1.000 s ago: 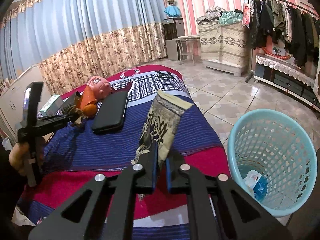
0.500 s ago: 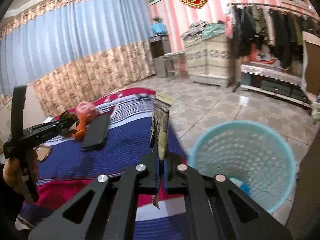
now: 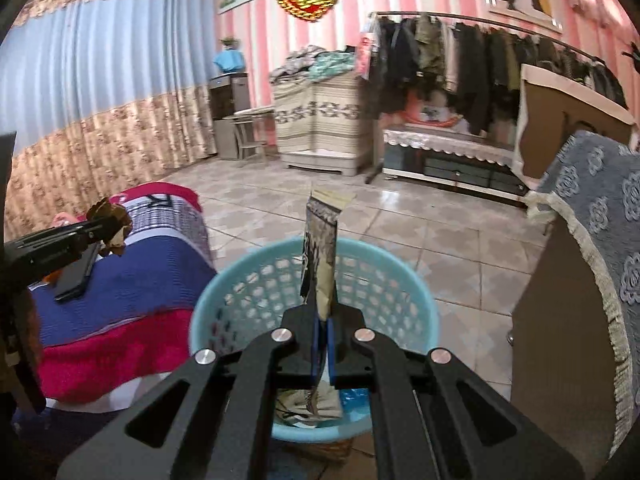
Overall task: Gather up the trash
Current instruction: 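Carry the snack bag and brown paper with both tools over the basket, then open the left tool over the basket, then open the right tool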
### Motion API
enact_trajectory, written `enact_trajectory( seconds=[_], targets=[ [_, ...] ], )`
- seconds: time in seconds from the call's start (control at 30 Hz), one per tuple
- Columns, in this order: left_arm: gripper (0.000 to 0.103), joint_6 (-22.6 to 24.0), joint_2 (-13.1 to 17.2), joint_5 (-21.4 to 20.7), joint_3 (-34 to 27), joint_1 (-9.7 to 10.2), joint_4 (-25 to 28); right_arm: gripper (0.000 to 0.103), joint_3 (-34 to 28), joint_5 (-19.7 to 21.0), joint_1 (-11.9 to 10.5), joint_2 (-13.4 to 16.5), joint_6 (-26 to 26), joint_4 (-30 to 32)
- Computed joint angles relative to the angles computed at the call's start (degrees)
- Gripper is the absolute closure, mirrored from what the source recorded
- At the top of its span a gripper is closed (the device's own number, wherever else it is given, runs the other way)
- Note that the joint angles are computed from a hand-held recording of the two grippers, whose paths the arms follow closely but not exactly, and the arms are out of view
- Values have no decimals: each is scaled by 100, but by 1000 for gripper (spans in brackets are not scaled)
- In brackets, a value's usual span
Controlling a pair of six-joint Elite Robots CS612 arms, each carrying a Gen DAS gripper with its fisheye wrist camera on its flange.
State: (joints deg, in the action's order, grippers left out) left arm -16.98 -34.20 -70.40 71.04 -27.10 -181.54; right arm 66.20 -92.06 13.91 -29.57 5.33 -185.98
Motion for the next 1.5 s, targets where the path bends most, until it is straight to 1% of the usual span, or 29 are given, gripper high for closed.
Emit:
enact_trajectory(
  seconds=[0.1,0.13,0.27,0.53,0.57,0.6,0.63,0.67,0.73,0.77,0.87,0.93,1.03,1.07,1.13,1.2,1.27,1.3,1.33,1.4,1.47,1.5],
  targets=[
    [84,235,139,-146,-206,-66,11,100,-19,-113,-9,42,122,-6],
    [84,295,205,-205,-325,-84,103,100,-43,-165,-6,64,157,-5],
    [84,292,398,-486,-661,-80,348,100,-52,-283,-23,98,271,-25],
    [82,558,679,-651,-1155,-111,699,100,-130,-410,-54,129,380,111],
    [79,561,708,-645,-1211,-119,745,100,-161,-427,-57,146,393,140],
    [66,570,722,-668,-1243,-114,778,100,-161,-444,-45,147,408,149],
    [50,576,731,-643,-1267,-116,800,100,-178,-442,-46,156,420,165],
    [44,578,733,-515,-1260,-130,753,100,-185,-450,-40,164,428,166],
    [32,583,716,-385,-1204,-138,626,100,-227,-464,-29,187,444,186],
    [31,581,698,-347,-1178,-134,639,100,-240,-460,-16,197,459,197],
    [22,517,595,-119,-994,-106,592,100,-320,-469,0,242,441,244],
    [14,371,509,52,-828,-79,489,99,-398,-470,15,290,436,303],
    [11,105,343,192,-504,-23,308,98,-592,-574,47,410,440,397],
    [10,38,279,297,-384,-10,265,98,-669,-618,56,461,458,410],
    [7,10,178,513,-193,5,195,98,-817,-618,49,538,494,557],
    [6,-38,81,641,-22,30,170,97,-978,-675,56,613,515,765],
    [6,-176,-32,750,180,65,163,78,-1086,-706,62,662,465,912],
    [6,-245,-85,780,276,84,151,52,-1120,-724,68,676,443,955],
    [6,-282,-117,820,346,92,138,40,-1118,-746,76,677,420,923],
    [6,-316,-194,942,499,105,131,38,-1083,-835,103,661,345,836],
    [6,-320,-300,1112,704,115,107,31,-1052,-899,129,629,273,898],
    [6,-332,-326,1147,750,121,101,24,-1007,-1018,160,605,220,851]
  ],
)
